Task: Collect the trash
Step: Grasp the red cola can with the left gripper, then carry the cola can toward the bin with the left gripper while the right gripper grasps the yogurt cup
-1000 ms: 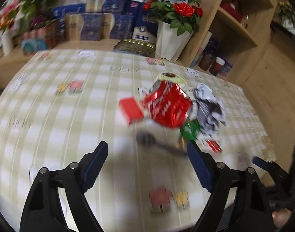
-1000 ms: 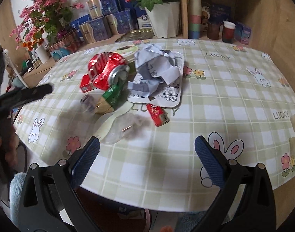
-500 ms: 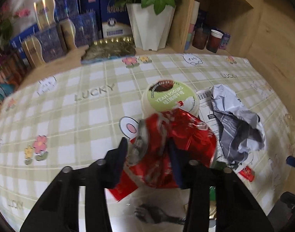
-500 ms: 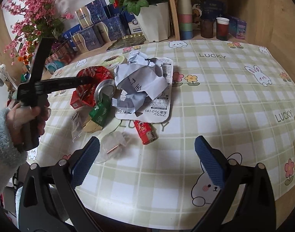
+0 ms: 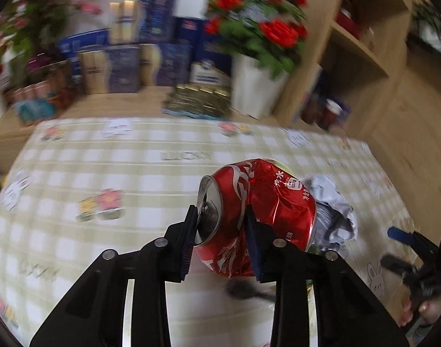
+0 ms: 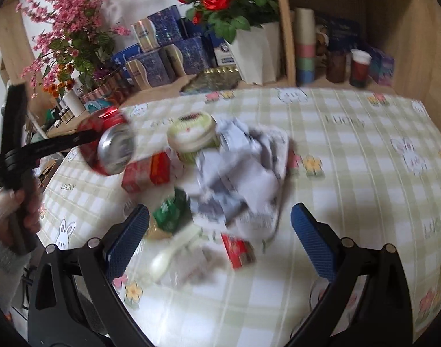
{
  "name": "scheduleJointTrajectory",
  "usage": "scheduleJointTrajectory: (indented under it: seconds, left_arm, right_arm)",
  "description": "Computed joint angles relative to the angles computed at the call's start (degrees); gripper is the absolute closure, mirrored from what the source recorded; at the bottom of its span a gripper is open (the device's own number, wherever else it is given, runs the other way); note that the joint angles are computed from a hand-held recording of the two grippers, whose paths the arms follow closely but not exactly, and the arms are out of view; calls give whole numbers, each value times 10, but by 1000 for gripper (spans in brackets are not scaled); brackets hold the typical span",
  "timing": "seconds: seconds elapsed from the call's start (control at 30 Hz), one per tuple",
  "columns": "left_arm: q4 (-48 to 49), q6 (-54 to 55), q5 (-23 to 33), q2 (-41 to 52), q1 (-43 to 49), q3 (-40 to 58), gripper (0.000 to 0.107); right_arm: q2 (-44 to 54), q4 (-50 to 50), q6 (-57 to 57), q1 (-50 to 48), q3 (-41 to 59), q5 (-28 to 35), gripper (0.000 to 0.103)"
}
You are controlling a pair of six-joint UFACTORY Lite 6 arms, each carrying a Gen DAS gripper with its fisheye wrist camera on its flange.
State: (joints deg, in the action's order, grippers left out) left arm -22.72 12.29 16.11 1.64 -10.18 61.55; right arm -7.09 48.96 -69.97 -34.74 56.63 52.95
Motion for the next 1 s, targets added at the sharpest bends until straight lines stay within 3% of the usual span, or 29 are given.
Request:
scheduleJointTrajectory:
  seconds: [0.1, 0.23, 0.37, 0.57, 0.87, 1.0]
  left_arm:
    - [4, 9, 5, -71, 50, -56, 76]
    - [-99, 119, 34, -140, 130, -119, 76]
    - [-187, 216, 62, -184, 196, -166, 76]
    - [-260, 297, 89, -237, 247, -229, 76]
    - [-336, 388, 138, -251, 318, -270, 76]
    - [-331, 383, 138, -261, 313, -278, 76]
  right_arm:
    - [61, -21, 53, 63, 80, -13, 6]
    - [151, -73, 142, 155, 194, -45, 6]
    - [259, -173, 266, 258, 322, -80, 6]
    - [423, -309, 446, 343, 493, -74, 6]
    - [534, -396, 570, 383, 591, -69, 6]
    - [535, -434, 581, 396, 591, -61, 16]
